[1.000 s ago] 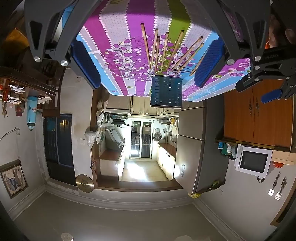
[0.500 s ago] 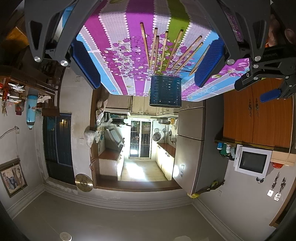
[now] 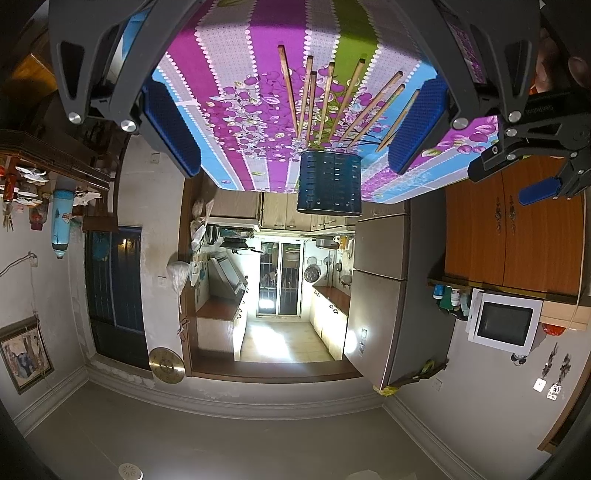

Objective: Organize utensils

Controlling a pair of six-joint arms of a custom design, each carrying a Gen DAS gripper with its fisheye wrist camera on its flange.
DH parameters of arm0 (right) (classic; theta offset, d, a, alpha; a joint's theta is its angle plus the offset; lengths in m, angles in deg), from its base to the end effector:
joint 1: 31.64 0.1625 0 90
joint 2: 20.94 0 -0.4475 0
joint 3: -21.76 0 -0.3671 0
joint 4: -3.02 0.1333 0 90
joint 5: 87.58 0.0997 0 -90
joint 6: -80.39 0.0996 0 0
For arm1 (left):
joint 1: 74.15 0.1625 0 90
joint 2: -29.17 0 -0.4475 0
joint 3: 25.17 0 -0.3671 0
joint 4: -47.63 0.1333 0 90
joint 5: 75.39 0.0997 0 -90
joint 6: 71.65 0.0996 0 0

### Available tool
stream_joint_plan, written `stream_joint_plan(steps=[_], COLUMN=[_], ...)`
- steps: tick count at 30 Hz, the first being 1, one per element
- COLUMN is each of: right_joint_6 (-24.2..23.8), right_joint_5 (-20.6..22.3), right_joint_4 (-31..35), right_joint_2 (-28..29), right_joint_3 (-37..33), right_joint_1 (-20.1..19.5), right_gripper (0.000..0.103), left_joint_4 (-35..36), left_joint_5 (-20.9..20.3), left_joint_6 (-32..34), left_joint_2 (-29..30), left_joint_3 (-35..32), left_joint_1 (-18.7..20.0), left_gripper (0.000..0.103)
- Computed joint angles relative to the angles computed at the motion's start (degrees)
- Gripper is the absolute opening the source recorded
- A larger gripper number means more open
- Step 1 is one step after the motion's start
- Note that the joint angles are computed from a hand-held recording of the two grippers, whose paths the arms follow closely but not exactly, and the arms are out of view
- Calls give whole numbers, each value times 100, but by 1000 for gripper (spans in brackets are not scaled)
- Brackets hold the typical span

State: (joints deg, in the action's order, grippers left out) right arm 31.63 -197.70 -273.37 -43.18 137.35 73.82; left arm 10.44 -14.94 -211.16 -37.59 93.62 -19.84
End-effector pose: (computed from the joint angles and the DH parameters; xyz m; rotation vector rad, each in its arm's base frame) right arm 0.2236 -0.4371 0.0699 0.6644 -1.6855 1.7087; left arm -0.1206 -0.4806 0.1657 0.9655 1.9267 -1.6005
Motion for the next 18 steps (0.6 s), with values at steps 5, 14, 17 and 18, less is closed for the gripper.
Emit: stream_joint_plan(steps=[5,14,17,18], right_joint_6=[-2,-4,-4,-4], right_joint_5=[4,16,10,4], right_joint_4=[2,42,46,57], right_joint_2=[-2,5,3,4], right_joint_3=[4,-38,-39,-48], right_joint_1=[-9,-19,-16,-13], right_gripper=[98,98,98,98], left_joint_4=[8,-42,-34,-19], left_joint_5=[4,-7,-12,-16], left_joint_6=[6,22,16,2], left_joint_2=[-6,-4,-9,-10], left_joint_3=[-1,25,23,17], left_joint_1=[1,-12,-15,-17], left_gripper=[100,100,99,100])
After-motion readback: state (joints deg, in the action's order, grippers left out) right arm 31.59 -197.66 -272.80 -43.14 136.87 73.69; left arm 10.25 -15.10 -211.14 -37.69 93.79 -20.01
